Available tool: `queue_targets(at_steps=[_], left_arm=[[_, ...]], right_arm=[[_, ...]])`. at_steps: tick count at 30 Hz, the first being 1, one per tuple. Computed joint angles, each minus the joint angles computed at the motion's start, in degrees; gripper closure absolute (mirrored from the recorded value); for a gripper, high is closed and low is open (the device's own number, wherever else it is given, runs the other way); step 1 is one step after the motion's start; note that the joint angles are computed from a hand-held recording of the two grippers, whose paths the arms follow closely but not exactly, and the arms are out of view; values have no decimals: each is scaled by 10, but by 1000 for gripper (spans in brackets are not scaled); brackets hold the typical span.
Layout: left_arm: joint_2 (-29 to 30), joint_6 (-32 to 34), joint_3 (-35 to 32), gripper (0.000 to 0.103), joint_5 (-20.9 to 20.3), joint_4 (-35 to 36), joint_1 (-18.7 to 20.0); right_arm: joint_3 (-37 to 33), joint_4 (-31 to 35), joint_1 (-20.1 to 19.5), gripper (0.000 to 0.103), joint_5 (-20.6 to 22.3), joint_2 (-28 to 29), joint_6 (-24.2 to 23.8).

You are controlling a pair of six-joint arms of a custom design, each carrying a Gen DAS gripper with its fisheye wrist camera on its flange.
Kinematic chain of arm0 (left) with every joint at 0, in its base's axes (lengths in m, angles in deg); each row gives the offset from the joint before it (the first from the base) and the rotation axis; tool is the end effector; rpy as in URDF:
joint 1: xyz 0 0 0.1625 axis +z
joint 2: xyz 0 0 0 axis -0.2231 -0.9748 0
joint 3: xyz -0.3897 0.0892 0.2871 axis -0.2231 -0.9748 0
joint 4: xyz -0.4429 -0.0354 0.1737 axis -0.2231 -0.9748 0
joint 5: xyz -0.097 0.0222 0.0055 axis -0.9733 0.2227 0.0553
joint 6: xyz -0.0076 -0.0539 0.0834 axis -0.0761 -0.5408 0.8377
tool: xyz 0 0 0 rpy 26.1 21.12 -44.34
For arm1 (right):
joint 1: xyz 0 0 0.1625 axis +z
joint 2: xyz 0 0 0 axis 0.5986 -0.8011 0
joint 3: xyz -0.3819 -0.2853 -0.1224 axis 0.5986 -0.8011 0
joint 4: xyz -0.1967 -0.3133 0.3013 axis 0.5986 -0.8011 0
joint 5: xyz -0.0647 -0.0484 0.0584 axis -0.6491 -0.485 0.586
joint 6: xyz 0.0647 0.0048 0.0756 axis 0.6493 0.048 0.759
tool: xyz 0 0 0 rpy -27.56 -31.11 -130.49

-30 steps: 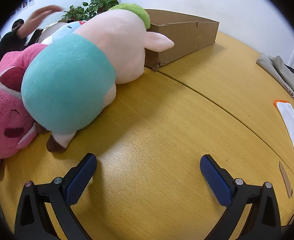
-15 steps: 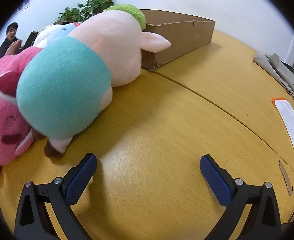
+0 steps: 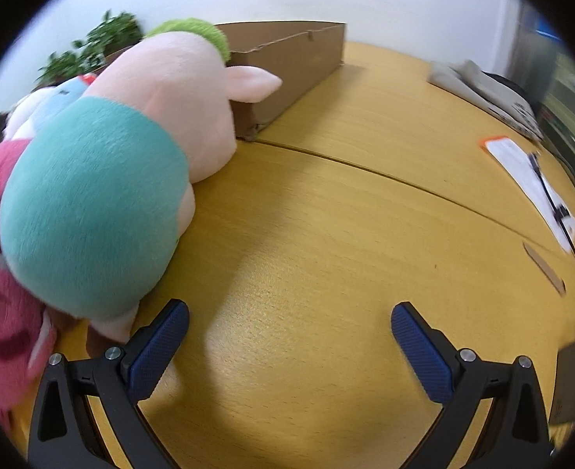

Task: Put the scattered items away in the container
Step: 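Move both grippers back toward the pile of plush toys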

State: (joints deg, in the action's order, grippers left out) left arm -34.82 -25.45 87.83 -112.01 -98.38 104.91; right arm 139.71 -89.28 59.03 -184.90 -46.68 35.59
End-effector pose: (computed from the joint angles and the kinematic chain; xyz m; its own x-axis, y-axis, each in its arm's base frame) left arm 0.2144 -0.6780 0.4131 -0.7134 -0.0792 -0.6963 0.3700 0.8013 -0.4702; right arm 0.1740 -0.8176 0.0416 -0.6185 -0.4726 0.6278 -0.6888 0.7106 -0.1436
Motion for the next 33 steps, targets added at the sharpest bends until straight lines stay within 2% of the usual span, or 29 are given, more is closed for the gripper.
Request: queue_targets(at_steps=[7, 10, 12, 15, 18, 19, 21, 25, 29, 33], left_arm=[[-1, -22, 12, 0, 23, -16, -8], [-5, -61, 7, 0, 52, 30, -15], [-4, -78, 19, 0, 87, -1, -22], [-11, -80, 57, 1, 160, -87, -46], [-40, -45, 119, 0, 178, -204, -88], [-51, -34, 141, 0, 181, -239, -108], [-71, -30, 178, 0, 179, -280, -145], [-82, -41, 228, 0, 165, -313, -215], [-75, -82, 252, 0, 130, -270, -246], [-62, -100, 270, 0, 101, -273, -267]], right_arm=[[-7, -49, 17, 0, -50, 26, 72], [-10, -50, 17, 0, -52, 30, 76], [-1, -59, 16, 0, -54, 26, 78], [24, -103, 21, 0, -88, 22, 111], [71, -167, 33, 0, -117, 10, 90], [96, -205, 39, 0, -114, 1, 75], [131, -248, 48, 0, -94, -18, 75], [191, -295, 64, 0, -32, -58, 126], [201, -323, 80, 0, -8, -64, 169], [204, -321, 101, 0, 9, -59, 213]])
